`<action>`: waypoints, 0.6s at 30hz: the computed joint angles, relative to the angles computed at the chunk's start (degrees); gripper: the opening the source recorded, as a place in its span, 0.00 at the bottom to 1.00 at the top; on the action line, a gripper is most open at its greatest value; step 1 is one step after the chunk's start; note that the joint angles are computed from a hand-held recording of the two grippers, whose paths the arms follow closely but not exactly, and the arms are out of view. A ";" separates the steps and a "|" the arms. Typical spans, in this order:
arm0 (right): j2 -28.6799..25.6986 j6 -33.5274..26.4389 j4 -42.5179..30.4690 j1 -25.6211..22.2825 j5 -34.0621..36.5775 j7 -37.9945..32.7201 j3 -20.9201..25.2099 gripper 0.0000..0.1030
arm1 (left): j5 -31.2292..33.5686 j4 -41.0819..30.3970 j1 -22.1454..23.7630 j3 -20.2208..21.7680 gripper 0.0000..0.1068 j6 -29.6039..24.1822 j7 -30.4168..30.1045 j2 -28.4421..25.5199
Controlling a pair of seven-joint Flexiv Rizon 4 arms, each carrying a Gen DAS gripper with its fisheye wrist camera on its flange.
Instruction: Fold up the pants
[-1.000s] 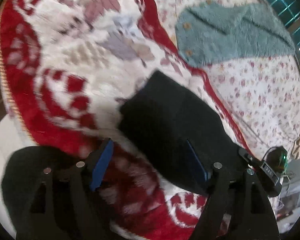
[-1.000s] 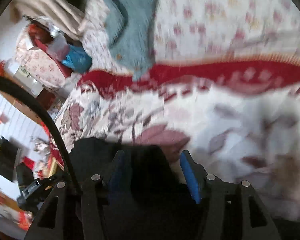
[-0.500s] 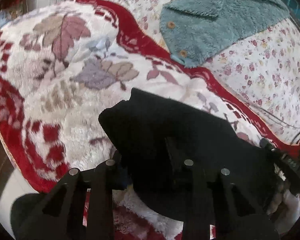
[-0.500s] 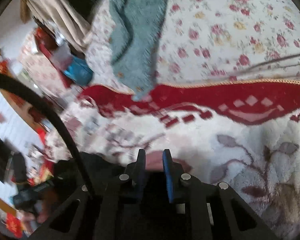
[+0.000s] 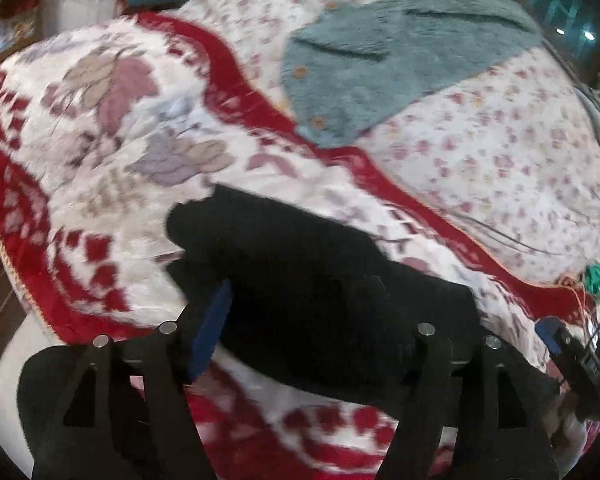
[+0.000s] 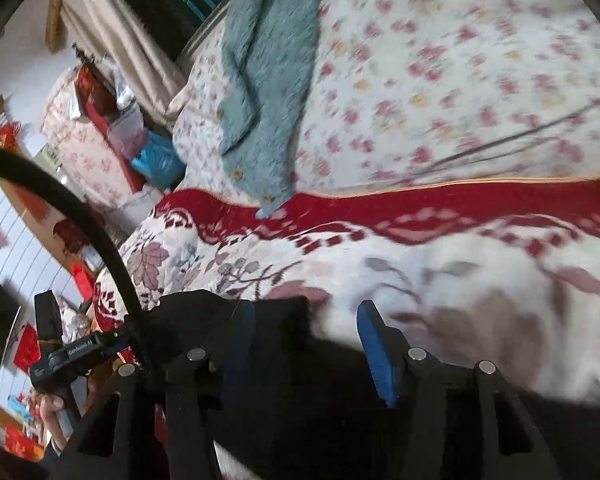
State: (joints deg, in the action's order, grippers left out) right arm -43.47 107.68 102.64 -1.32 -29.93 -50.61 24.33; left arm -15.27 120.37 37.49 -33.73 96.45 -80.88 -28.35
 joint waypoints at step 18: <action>24.51 0.57 32.25 11.58 26.85 0.76 -23.60 0.65 | -2.60 -9.31 -8.10 -13.16 0.63 -14.52 19.88 -9.05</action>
